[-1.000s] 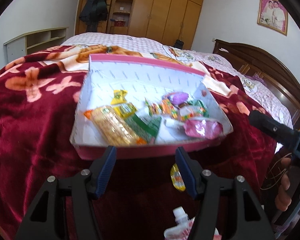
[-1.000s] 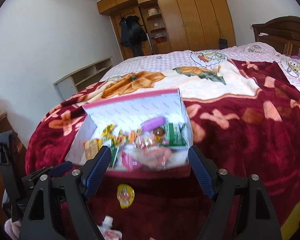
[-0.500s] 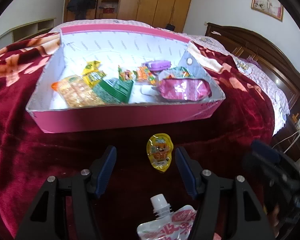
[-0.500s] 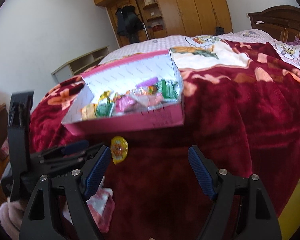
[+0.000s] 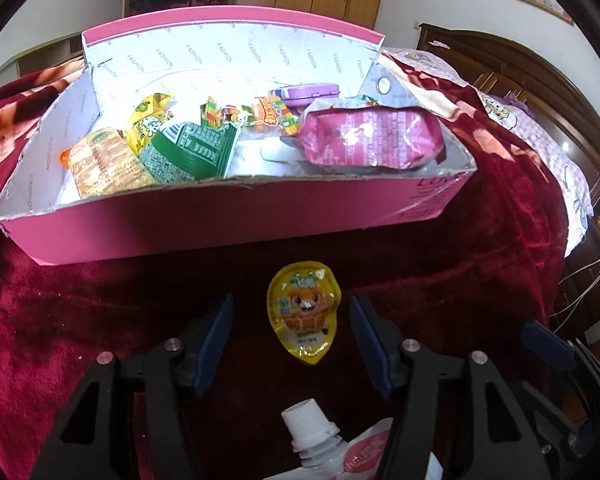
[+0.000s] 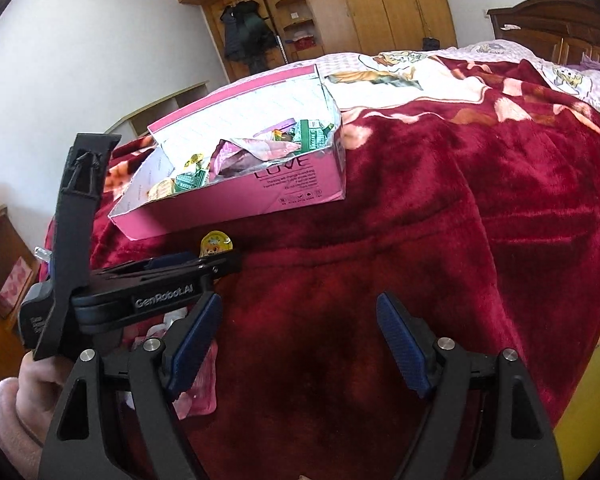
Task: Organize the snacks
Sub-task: 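Grasp the yellow jelly cup with the left tool while the right tool grasps the pink peach juice pouch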
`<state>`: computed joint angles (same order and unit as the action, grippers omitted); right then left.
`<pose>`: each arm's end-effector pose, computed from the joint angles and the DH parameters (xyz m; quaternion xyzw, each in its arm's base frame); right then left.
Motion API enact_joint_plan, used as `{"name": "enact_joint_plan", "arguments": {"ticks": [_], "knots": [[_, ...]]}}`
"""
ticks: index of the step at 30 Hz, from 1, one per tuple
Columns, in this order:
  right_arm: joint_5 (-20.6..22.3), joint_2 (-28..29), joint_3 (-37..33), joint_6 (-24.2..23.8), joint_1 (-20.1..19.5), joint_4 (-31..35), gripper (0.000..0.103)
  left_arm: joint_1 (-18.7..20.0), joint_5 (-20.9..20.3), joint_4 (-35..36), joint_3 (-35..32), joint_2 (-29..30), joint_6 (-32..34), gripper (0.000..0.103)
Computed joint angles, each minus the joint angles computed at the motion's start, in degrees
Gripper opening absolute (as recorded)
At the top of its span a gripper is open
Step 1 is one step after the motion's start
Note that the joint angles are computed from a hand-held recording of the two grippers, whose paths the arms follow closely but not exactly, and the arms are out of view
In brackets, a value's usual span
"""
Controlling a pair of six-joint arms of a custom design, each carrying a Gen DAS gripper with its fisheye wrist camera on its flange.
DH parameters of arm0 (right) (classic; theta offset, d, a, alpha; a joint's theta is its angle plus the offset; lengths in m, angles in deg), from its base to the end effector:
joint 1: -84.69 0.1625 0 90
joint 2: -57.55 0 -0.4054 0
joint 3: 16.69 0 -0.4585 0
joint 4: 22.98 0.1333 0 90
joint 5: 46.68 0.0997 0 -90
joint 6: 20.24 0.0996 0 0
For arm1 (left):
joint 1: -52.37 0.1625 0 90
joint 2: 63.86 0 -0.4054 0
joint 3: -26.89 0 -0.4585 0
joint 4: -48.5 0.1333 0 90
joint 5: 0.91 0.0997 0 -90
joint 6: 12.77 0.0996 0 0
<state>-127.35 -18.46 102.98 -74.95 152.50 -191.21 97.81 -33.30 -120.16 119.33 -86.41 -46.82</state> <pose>-0.0760 -0.5820 0.2150 0.2897 -0.9068 0.2802 0.1233 -0.2933 -0.6076 -0.1501 0.0433 0.8734 -0.3562 0.3293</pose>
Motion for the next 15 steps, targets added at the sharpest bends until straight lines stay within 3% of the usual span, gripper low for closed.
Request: {"name": "enact_joint_plan", "arguments": {"ticks": [4,15], "knots": [[0.0,0.2,-0.2,0.3,-0.2,0.4,0.081,-0.2,2.4,2.2,-0.2,0.4,-1.4,0.037],[0.0,0.0,0.5,-0.3,0.0,0.2,0.081,-0.6,1.4,-3.8,4.5,-2.0,-0.6,0.034]]}}
